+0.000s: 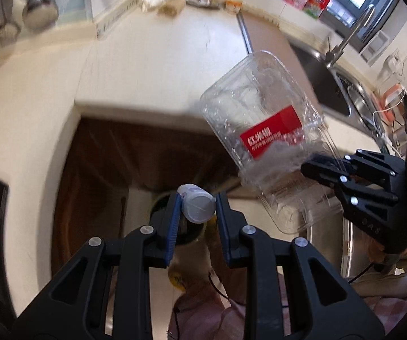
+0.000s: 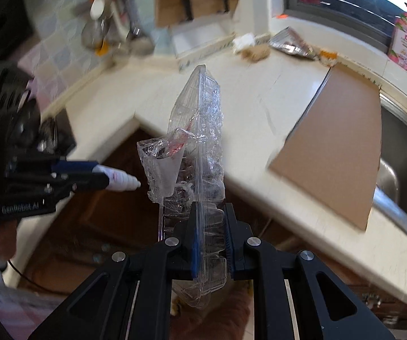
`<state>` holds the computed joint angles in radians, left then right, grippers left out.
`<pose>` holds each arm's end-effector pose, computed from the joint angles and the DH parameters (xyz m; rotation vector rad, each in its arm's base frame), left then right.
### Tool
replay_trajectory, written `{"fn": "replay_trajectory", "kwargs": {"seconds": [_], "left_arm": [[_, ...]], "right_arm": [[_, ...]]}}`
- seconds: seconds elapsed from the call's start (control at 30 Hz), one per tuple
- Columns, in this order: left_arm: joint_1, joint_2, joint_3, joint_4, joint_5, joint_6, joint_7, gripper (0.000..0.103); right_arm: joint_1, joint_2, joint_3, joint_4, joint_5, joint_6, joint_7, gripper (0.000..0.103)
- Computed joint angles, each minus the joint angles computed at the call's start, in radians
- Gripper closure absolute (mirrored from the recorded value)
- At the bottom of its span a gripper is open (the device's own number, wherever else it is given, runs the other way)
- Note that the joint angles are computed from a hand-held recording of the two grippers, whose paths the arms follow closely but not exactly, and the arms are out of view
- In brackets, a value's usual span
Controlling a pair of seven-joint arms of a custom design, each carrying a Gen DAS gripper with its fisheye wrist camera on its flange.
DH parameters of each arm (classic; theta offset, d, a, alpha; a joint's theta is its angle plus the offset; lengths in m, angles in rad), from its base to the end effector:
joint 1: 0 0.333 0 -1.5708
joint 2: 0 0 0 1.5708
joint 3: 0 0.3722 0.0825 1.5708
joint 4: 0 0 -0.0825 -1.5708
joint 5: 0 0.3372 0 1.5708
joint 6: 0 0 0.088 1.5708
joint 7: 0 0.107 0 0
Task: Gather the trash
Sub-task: 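Carry the bottle and clear tray down over the floor bin and open both tools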
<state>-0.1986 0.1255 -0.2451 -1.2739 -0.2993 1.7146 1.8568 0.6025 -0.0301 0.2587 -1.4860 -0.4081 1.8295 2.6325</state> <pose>0.5011 -0.2530 0.7631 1.2342 -2.7525 0.6995 0.3590 0.3738 0.7669 -1.7205 2.0383 -0.4740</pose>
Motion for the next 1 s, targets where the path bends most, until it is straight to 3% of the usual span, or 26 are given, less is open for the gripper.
{"fn": "replay_trajectory", "kwargs": {"seconds": [0.17, 0.3, 0.53, 0.73, 0.83, 1.0], "left_arm": [[0.01, -0.056, 0.014, -0.191, -0.006, 0.06, 0.031, 0.081], [0.007, -0.078, 0.02, -0.345, -0.013, 0.137, 0.051, 0.081], [-0.01, -0.028, 0.011, -0.574, -0.005, 0.297, 0.03, 0.081], [-0.018, 0.081, -0.01, -0.643, 0.033, 0.428, 0.02, 0.081], [-0.021, 0.139, -0.027, -0.635, 0.05, 0.468, -0.006, 0.081], [-0.019, 0.226, -0.044, -0.584, 0.09, 0.47, -0.045, 0.08]], "right_arm": [[0.047, 0.026, 0.027, -0.068, 0.032, 0.002, 0.019, 0.089], [0.068, 0.048, 0.019, -0.164, 0.09, 0.061, 0.031, 0.089], [0.073, 0.115, -0.013, -0.433, 0.266, 0.322, 0.076, 0.089], [0.093, 0.26, -0.049, -0.541, 0.315, 0.517, 0.039, 0.089], [0.111, 0.32, -0.074, -0.557, 0.33, 0.571, 0.025, 0.089], [0.105, 0.403, -0.101, -0.557, 0.395, 0.659, -0.046, 0.088]]}}
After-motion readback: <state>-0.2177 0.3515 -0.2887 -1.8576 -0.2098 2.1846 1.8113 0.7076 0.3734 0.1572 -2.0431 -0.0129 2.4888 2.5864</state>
